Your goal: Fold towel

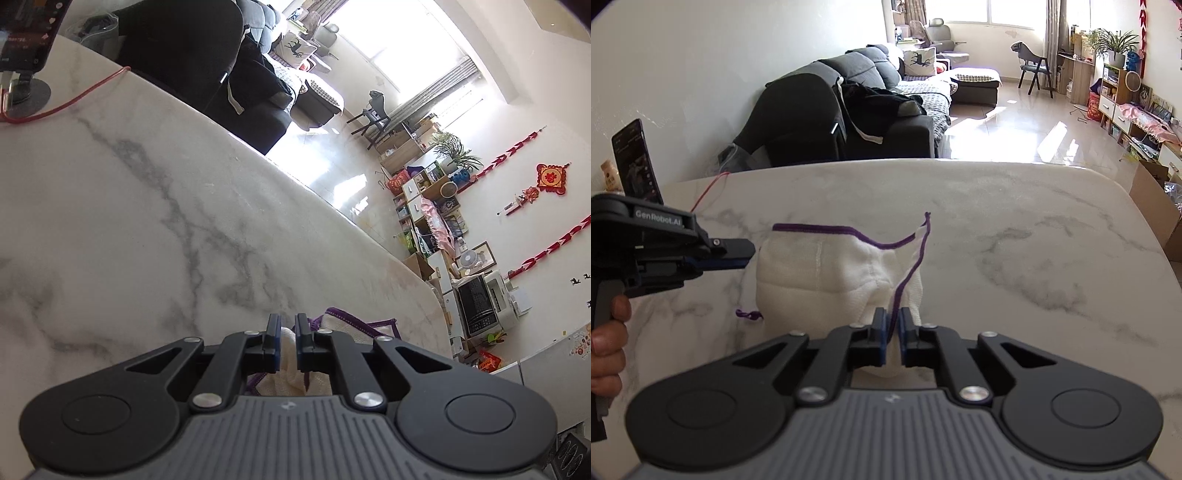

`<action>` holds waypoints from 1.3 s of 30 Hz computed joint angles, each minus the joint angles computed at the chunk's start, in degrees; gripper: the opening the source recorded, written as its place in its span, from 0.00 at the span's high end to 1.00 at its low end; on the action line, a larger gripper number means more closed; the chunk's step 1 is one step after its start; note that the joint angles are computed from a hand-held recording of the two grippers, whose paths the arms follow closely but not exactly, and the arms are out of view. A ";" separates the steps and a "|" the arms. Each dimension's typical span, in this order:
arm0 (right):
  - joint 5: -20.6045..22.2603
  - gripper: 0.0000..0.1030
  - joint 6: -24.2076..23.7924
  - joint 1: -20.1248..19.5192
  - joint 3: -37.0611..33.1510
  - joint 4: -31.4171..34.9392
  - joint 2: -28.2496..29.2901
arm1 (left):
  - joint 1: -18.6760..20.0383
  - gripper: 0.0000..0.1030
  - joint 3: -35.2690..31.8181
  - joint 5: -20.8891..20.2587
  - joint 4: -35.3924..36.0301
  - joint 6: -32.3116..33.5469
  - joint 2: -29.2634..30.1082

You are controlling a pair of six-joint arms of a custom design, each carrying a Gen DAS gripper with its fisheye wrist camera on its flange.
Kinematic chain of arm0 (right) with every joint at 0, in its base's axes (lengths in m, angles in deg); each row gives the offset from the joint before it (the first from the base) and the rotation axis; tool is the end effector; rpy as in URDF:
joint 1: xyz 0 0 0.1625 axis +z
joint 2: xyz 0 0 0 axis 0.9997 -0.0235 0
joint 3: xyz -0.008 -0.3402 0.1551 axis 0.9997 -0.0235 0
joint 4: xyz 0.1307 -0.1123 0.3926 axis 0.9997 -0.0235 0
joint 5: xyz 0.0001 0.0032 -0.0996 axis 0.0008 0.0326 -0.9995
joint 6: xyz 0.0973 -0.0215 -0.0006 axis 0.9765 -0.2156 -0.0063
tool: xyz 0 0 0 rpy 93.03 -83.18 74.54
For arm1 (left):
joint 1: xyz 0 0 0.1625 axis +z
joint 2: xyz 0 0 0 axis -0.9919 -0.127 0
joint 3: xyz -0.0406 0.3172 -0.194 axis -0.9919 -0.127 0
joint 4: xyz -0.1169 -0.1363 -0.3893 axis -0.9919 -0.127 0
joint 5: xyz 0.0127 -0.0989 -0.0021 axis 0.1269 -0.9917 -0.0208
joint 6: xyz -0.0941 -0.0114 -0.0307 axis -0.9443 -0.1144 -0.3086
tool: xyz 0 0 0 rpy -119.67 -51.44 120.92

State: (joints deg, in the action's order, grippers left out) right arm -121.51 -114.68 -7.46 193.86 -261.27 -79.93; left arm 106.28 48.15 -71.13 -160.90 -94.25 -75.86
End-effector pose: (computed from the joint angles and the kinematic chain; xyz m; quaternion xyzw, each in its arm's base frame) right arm 0.0431 -0.3656 0.2948 0.1044 -0.8687 0.3711 0.3109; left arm -0.3376 -0.3578 -0.0370 0.0401 0.9448 -0.3166 0.0743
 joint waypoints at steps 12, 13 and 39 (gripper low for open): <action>1.61 0.93 2.60 -3.76 1.78 3.76 -5.84 | -2.15 0.90 3.66 3.11 8.50 -3.58 -4.70; 1.65 0.93 3.09 -4.05 1.86 4.34 -6.21 | -2.25 0.89 3.93 2.93 8.72 -3.74 -4.98; -3.01 0.35 2.07 -4.22 4.57 -4.05 -5.51 | 0.17 0.59 4.17 -5.37 -3.54 -1.98 -1.93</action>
